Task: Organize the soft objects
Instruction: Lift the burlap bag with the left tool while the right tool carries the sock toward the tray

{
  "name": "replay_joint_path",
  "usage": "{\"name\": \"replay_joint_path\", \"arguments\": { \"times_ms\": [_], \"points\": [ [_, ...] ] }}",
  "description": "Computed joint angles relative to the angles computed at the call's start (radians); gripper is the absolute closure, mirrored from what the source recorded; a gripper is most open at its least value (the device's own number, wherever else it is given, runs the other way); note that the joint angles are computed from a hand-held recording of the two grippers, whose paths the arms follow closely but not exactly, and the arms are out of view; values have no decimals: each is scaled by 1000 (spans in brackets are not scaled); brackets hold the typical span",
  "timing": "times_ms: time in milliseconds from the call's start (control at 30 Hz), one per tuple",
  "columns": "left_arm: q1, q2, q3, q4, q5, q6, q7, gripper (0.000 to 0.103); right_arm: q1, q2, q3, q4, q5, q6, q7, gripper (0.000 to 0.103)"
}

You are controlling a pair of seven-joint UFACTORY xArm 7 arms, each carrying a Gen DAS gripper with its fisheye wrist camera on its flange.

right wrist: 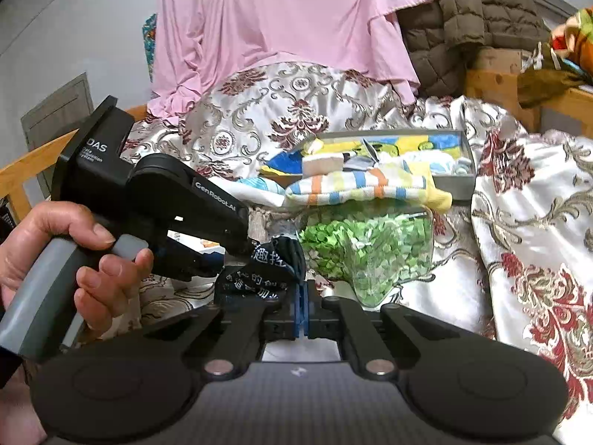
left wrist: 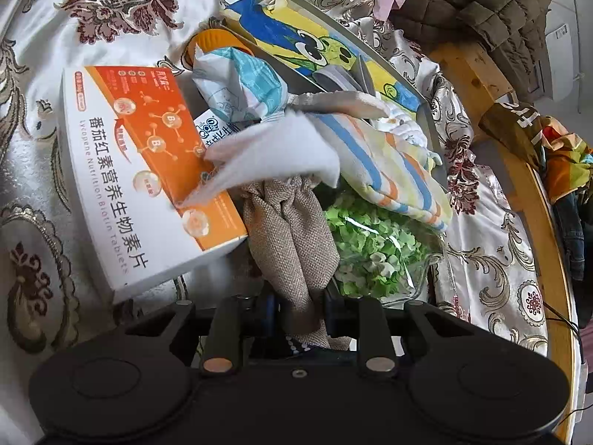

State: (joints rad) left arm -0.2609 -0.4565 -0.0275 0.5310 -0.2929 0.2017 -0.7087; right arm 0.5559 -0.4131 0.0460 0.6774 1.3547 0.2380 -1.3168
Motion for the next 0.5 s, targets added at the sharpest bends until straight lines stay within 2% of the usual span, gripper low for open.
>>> {"name": "replay_joint_path", "arguments": {
  "times_ms": [133, 267, 500],
  "points": [
    [34, -34, -43, -8, 55, 23, -18, 77, 14, -8, 8, 4, 69, -82, -67, 102],
    [13, -79, -34, -29, 67, 54, 2, 77, -4, 4, 2, 33, 125, -122, -90, 102],
    [-41, -141, -37, -43, 78, 97, 76, 77, -87, 2, 20, 78, 299, -101, -236, 102]
  ]
}}
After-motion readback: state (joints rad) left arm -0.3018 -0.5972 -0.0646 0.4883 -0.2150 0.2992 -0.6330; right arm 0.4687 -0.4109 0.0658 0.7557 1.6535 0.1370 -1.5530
